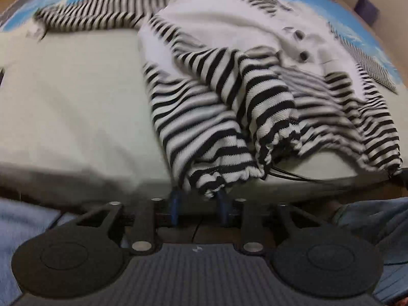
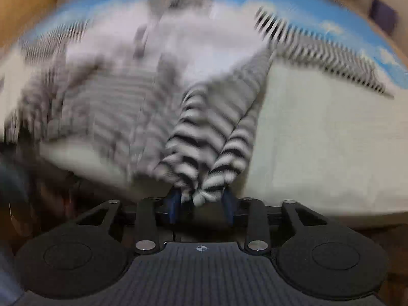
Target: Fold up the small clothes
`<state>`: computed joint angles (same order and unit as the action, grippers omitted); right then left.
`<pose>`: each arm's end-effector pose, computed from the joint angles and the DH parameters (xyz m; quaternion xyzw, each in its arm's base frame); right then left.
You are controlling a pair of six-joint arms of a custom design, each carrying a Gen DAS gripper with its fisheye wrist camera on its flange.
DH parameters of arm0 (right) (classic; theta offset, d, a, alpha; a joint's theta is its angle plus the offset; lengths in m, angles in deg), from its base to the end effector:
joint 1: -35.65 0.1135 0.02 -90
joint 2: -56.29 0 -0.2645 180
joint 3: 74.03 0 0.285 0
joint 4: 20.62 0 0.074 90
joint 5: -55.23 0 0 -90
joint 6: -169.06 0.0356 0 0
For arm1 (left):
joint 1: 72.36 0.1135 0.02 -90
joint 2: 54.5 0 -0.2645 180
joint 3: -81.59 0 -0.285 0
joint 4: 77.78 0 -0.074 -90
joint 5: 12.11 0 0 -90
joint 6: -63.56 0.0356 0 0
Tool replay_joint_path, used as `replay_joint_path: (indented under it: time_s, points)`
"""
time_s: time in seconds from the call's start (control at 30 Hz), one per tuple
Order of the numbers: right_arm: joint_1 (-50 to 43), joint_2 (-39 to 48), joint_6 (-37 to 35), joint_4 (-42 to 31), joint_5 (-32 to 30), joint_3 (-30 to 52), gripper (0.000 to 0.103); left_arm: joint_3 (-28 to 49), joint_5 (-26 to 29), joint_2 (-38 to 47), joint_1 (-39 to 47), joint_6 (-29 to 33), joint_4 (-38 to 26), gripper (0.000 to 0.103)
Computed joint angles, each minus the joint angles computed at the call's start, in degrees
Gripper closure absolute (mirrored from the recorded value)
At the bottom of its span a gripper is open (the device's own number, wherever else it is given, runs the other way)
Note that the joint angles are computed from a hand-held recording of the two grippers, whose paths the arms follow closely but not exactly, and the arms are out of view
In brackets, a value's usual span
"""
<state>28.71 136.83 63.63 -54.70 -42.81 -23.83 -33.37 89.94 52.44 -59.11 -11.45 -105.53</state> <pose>0.2683 -0.0276 0.1319 -0.0875 0.9690 0.0242 0.2299 0.3395 0.0723 0.0742 0.0334 0.9784 -0.0573 0.1956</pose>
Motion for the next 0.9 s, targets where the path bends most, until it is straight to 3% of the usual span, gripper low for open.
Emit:
replay_joint_path:
  time_s: [0.07, 0.1, 0.13, 0.17, 0.27, 0.37, 0.43, 0.53, 0.57, 0.63, 0.73, 0.8, 0.87, 0.9]
  points:
    - [-4.1, -8.8, -3.9, -2.2, -5.6, -3.4, 0.055, -2.2, 0.0, -2.8, 1.9, 2.0, 1.2, 0.042]
    - [-5.8, -11.4, -4.2, -2.8, -7.0, -3.8, 0.044, -3.8, 1.3, -5.3, 3.3, 3.3, 2.5, 0.038]
    - [-7.7, -13.2, -3.3, -2.5, -8.6, -3.5, 0.036, -4.5, 3.4, -7.0, 4.5, 3.9, 3.0, 0.028]
    - [-9.0, -13.0, -1.9, -1.4, -9.9, -2.9, 0.034, -4.6, 6.2, -8.5, 5.8, 3.7, 3.2, 0.02]
    - [-9.1, -5.7, 6.3, 6.1, -9.5, 1.4, 0.033, -1.2, 10.7, -8.5, 5.7, -0.9, 4.2, 0.018]
    - [-6.7, 5.0, 11.1, 19.4, -2.9, 4.2, 0.034, 8.9, 7.9, 0.0, 1.8, -5.5, 3.2, 0.018]
    - [-5.3, 12.6, 12.1, 22.5, 1.8, 7.8, 0.039, 14.8, 5.2, 5.1, -0.2, -7.1, 0.4, 0.023]
    - [-5.4, 18.1, 14.2, 21.8, 1.0, 10.8, 0.044, 18.8, 1.1, 9.2, -2.4, -5.1, -1.9, 0.046]
    - [-5.6, 18.9, 14.9, 22.5, -0.7, 10.6, 0.044, 19.4, 1.5, 9.9, -2.6, -3.3, -2.7, 0.062]
    - [-5.2, 19.0, 15.7, 25.1, -2.4, 8.4, 0.044, 19.6, 2.9, 10.6, -2.5, 0.5, -4.1, 0.077]
    - [-4.5, 19.3, 17.1, 27.9, -3.7, 6.1, 0.044, 19.5, 3.1, 11.3, -3.5, 2.1, -3.1, 0.076]
    - [-4.3, 19.6, 18.6, 28.6, -5.8, 6.1, 0.043, 22.6, 2.8, 14.2, -4.8, 2.7, -4.5, 0.061]
    - [-4.1, 19.7, 19.0, 29.9, -6.6, 5.8, 0.035, 26.1, 1.0, 17.5, -6.3, 2.1, -6.1, 0.029]
    - [-4.1, 19.8, 19.0, 30.3, -6.5, 5.7, 0.029, 27.4, -0.5, 18.8, -7.0, 1.8, -6.4, 0.025]
